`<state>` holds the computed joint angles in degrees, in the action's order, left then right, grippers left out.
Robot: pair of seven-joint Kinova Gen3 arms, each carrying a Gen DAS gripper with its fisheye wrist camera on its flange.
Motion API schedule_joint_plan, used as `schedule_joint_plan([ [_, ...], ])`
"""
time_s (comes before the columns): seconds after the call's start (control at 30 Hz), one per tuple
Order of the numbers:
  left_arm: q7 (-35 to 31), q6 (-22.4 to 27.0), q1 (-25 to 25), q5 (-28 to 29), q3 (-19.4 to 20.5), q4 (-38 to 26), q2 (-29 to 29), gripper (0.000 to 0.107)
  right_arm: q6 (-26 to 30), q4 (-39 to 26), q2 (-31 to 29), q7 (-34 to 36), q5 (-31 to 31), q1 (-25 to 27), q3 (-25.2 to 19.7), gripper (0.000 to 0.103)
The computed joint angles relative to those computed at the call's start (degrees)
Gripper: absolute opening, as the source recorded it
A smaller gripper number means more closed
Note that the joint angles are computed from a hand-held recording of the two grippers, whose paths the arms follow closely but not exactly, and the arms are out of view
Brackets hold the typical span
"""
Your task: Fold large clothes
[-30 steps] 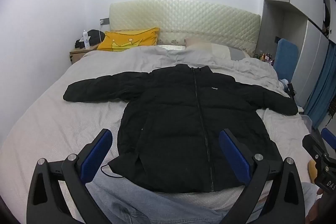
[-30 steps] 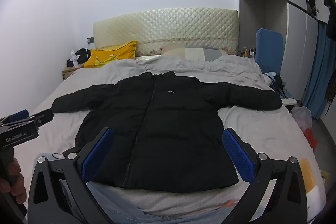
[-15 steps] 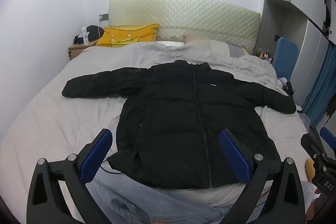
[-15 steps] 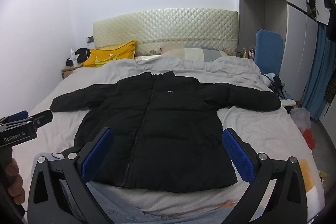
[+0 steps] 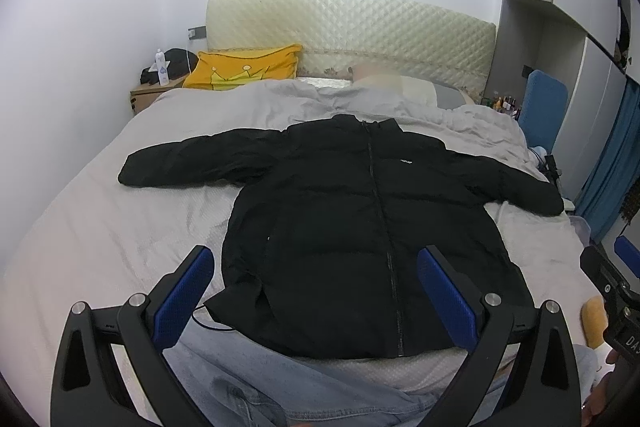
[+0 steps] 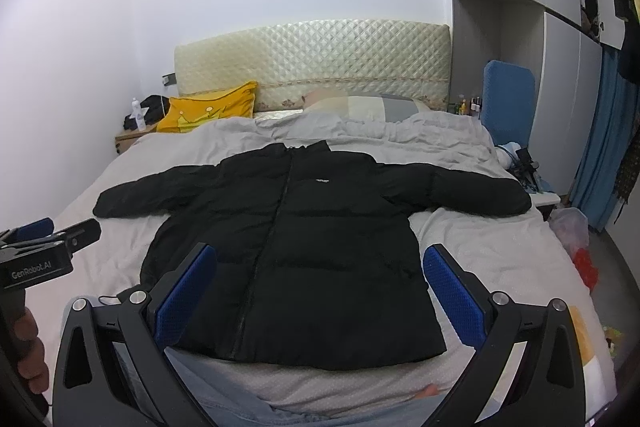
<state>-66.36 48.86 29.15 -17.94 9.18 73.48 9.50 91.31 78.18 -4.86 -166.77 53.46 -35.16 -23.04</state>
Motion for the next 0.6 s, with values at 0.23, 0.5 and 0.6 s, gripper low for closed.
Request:
schedule_joint_plan([
  [0.23,-0.7,0.5,-0.3,0.7,0.1,-0.7,0.2,0.102,-0.7,0.0,-0.4,0.6,-0.8,0.3,0.0,0.103],
  [0.5,-1.8,1.1,-0.7,1.8,0.0,-1.3,0.3,0.102,-0.5,0.0,-0.5,0.4,-0.6,0.6,-0.5,0.103],
  [0.6,-1.9,1.3,-0.6,1.7,-0.1,-1.6,0.4,0.102,-0.4,0.0,-0.4,0.5,-0.6,0.6,-0.6,0.103],
])
